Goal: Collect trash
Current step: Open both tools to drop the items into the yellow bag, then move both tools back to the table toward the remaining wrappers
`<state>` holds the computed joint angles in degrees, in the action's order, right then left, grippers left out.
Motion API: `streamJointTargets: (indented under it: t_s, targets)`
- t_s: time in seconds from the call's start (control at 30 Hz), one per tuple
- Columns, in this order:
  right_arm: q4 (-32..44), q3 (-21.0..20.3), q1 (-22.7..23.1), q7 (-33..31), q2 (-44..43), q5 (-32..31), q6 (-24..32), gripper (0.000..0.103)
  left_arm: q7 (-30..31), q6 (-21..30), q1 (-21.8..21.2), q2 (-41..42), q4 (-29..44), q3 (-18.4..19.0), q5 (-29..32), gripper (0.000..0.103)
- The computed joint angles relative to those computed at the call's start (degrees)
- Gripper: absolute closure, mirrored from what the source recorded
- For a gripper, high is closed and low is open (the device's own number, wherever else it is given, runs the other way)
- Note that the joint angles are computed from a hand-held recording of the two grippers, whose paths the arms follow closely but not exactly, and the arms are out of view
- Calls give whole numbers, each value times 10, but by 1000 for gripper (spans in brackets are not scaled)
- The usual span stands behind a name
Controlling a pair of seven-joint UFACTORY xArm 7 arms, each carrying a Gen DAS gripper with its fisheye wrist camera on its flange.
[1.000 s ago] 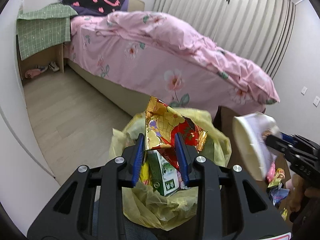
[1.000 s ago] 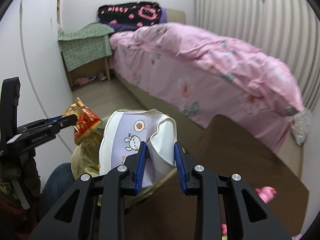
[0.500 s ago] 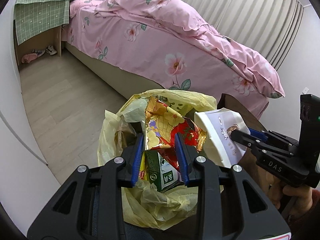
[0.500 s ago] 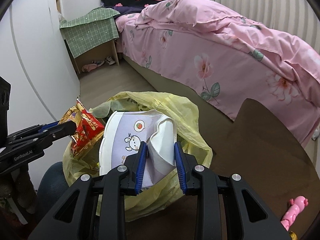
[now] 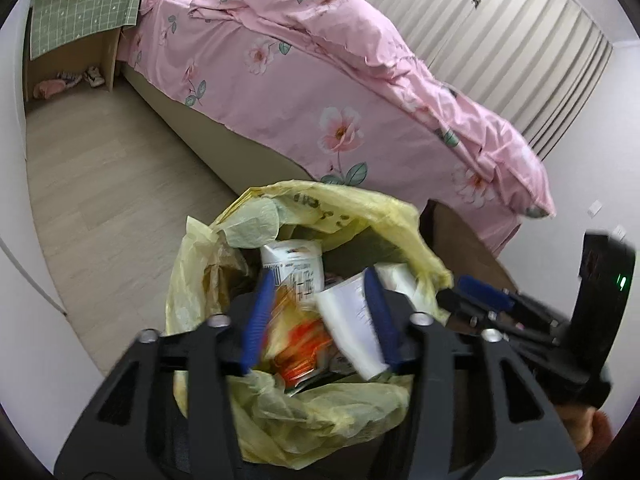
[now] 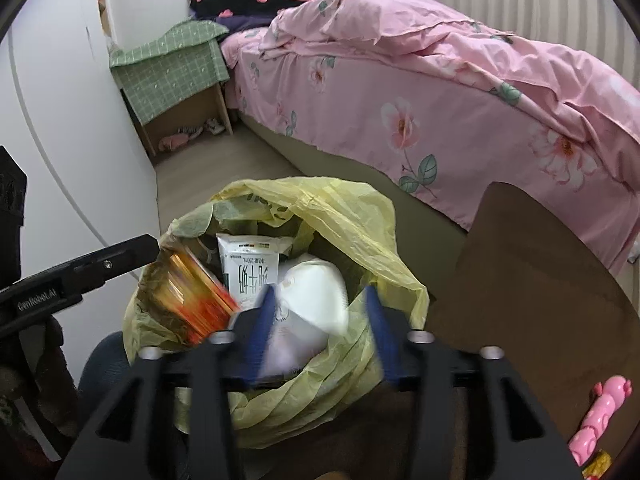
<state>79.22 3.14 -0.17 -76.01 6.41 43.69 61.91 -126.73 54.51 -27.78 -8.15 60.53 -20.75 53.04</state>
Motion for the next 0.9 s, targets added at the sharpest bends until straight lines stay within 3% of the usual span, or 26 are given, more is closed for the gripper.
streamJointTargets:
  t_s: [0.23,0.5,0.6,0.7,0.8,0.9]
  targets:
    - [11,-22,-30,1,-15,12,28,55,19,58,-18,18,42,-11,12,49]
    - [31,-82,-108,-47,-40,66,91,55,86,55,-65,90,131,2,31,49]
    - [47,-104,-146,-56,-33,81,112,55,149,17,-90,136,180,16,37,47]
    - [51,-121,-184,-74,-24,85,95,55,236,-56,-108,193,240,28,38,47]
    - [50,-132,-221,-73,-12,76,83,55,312,-107,-120,246,297,37,9,47]
    - [53,-139,-258,-75,3,62,118,55,386,-126,-134,303,364,41,-27,47]
